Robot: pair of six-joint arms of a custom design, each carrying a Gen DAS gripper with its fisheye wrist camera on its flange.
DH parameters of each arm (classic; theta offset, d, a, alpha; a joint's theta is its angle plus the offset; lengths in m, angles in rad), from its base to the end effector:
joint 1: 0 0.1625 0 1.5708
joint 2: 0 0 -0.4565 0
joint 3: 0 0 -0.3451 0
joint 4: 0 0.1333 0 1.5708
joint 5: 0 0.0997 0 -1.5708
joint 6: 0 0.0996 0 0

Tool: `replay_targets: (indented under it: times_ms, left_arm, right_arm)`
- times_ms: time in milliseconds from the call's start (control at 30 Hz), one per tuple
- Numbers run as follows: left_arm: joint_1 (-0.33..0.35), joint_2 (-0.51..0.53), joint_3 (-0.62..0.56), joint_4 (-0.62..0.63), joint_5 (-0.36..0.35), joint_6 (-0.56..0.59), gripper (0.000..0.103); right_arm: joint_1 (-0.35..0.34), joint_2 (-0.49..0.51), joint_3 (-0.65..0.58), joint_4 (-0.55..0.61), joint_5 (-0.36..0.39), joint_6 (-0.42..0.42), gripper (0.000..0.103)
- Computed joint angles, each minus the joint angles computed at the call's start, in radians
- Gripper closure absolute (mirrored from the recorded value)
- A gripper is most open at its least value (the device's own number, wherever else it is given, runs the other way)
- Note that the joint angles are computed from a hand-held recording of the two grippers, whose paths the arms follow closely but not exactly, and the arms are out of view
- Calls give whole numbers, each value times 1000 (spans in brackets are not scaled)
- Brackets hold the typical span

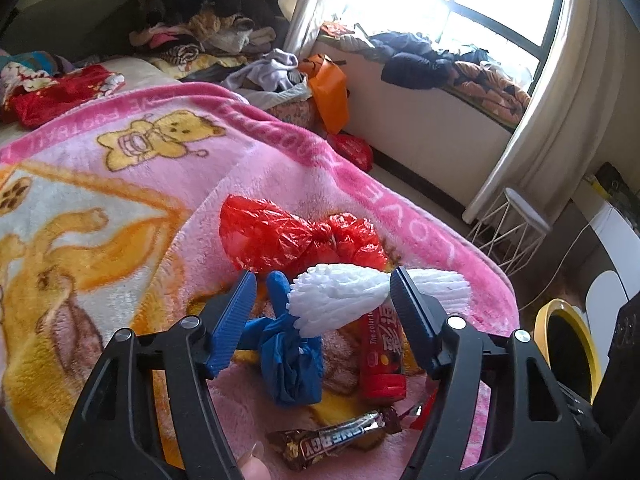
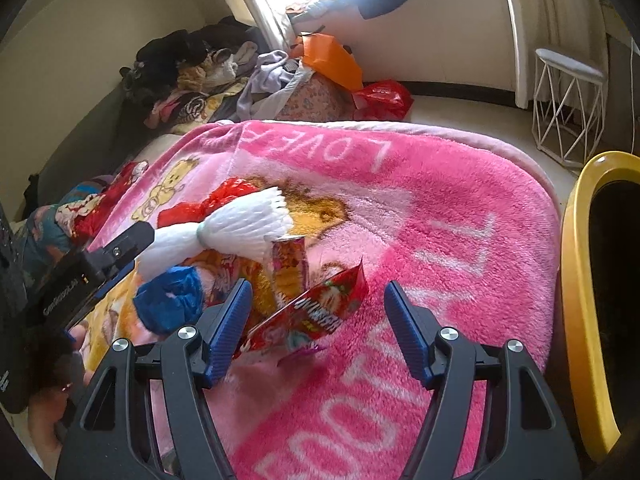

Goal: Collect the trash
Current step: 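Grasp the red candy wrapper with the right tool while the left tool grasps the white mesh bundle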

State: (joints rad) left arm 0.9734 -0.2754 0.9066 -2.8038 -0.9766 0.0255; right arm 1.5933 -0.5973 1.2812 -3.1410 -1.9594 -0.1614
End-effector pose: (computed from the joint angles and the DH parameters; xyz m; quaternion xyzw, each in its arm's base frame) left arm -0.3200 -0.8065 0.0714 0.1973 0.8959 -0.3508 0.1883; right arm 0.1131 -0.7771 0.2202 -0.0011 -0.8903 0.4076 0.2032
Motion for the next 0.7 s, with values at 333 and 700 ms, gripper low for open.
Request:
replay_targets:
  times_ms: [333, 700]
  left_arm:
    - [-1, 20, -41, 57, -16, 27, 69]
    - [-14, -9, 45, 5, -42, 29, 91]
  right_arm:
    - [-37, -27, 10, 68, 107, 75, 79]
    - [-67, -113, 154, -35, 220, 130, 89]
